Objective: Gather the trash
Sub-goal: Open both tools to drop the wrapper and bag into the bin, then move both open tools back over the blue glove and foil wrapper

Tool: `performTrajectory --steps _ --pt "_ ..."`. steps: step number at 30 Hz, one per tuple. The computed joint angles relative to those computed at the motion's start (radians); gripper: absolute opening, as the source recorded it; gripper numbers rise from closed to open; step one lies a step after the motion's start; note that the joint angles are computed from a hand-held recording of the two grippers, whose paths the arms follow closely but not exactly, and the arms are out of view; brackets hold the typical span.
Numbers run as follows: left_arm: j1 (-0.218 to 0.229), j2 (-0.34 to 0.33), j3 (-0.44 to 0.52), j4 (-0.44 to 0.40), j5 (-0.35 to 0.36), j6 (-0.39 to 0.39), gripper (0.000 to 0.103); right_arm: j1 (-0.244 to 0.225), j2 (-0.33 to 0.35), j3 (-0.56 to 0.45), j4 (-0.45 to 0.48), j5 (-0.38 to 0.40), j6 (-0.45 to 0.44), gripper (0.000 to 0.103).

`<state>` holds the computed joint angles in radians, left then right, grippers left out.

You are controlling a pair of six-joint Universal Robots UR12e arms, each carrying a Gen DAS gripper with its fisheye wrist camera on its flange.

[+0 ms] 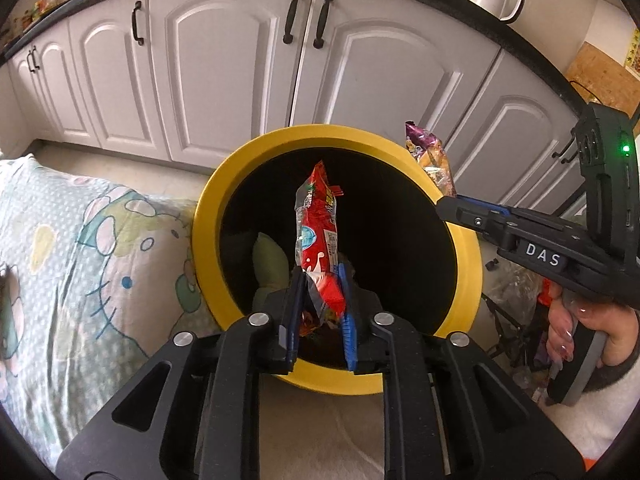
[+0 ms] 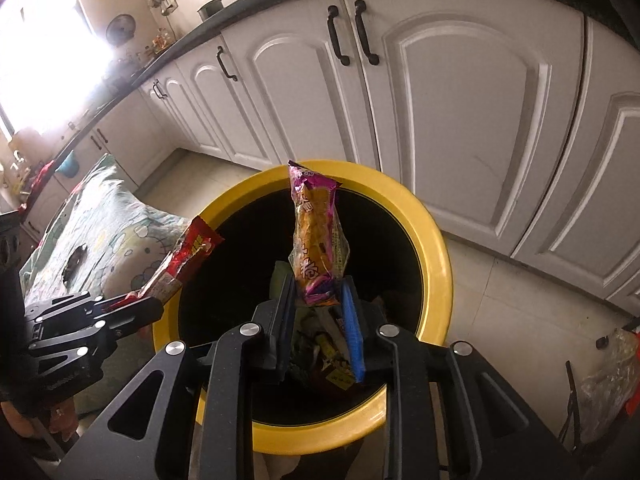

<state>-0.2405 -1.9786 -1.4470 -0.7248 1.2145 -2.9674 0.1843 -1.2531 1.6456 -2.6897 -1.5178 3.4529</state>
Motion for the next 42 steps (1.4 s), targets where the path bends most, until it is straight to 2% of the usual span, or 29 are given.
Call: performTrajectory --steps 2,5,6,9,11,16,17,22,28,32,42 --pt "-0.001 -0.004 0.005 -0.001 0.003 -0.002 0.018 -0.003 -0.002 0.003 -0.004 0.004 0.008 0.024" --pt "-0.001 -0.006 0.005 0.005 0.014 -0.008 0.035 -0.007 -0.004 0.007 -0.012 0.004 0.02 0.025" --pt "-0.001 -0.004 0.002 0.01 0.019 -0.011 0.037 -0.007 -0.005 0.008 -0.013 0.002 0.024 0.027" --pt "0.0 0.004 -0.008 0.03 0.034 -0.016 0.053 -0.007 -0.009 0.011 -0.021 -0.009 0.027 0.036" --pt "0.002 0.011 -0.014 0.04 0.035 -0.021 0.057 -0.004 -0.011 0.014 -0.032 -0.026 0.024 0.038" --pt "0.007 0.03 -0.036 0.089 0.063 -0.045 0.088 0.003 -0.015 0.016 -0.056 -0.052 0.027 0.048" --pt "0.009 0.036 -0.043 0.1 0.068 -0.053 0.091 0.006 -0.016 0.016 -0.063 -0.063 0.023 0.05" --pt "0.02 0.062 -0.07 0.137 0.098 -0.101 0.092 0.033 -0.018 0.011 -0.108 -0.128 -0.019 0.068" --pt "0.034 0.095 -0.105 0.192 0.128 -0.133 0.092 0.062 -0.016 -0.001 -0.163 -0.169 -0.078 0.079" --pt "0.047 0.116 -0.126 0.225 0.146 -0.156 0.092 0.076 -0.012 -0.011 -0.179 -0.16 -0.104 0.081" --pt "0.075 0.171 -0.181 0.329 0.242 -0.199 0.092 0.114 -0.002 -0.048 -0.202 -0.125 -0.173 0.082"
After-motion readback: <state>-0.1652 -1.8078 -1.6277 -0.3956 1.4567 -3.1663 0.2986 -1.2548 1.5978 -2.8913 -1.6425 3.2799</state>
